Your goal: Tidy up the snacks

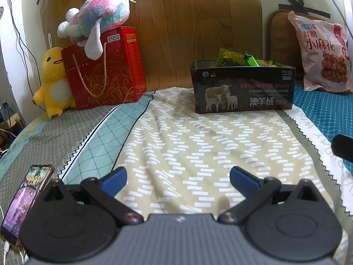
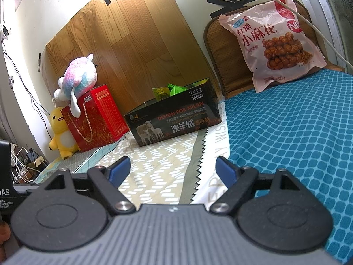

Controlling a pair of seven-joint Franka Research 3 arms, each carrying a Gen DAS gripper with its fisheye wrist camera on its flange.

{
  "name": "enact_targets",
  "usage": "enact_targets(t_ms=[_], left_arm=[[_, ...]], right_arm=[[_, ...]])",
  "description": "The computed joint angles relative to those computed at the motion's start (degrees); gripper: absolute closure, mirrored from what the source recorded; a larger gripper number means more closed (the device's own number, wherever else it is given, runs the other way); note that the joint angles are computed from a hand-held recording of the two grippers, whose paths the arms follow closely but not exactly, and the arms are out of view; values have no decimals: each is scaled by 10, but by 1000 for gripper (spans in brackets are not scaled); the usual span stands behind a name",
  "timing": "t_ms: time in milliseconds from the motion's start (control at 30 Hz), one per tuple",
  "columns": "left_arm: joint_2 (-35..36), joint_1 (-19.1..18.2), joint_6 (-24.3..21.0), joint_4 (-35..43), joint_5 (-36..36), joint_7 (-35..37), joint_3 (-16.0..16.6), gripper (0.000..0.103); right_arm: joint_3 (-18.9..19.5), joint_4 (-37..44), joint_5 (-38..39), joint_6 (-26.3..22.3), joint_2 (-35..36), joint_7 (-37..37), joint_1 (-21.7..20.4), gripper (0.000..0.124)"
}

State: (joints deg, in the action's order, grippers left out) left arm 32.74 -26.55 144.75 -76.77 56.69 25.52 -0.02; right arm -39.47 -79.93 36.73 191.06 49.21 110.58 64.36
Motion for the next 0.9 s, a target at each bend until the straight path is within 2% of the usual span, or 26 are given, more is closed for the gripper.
enact_targets(t_ms=[733, 900], left_arm=[[3, 0, 0, 4, -5, 8, -2, 0], [0, 0, 16, -2, 3, 6, 2, 0]], right_arm=[[2, 4, 5, 0, 1, -5, -2, 38], [1, 5, 5, -1, 3, -4, -1, 38]])
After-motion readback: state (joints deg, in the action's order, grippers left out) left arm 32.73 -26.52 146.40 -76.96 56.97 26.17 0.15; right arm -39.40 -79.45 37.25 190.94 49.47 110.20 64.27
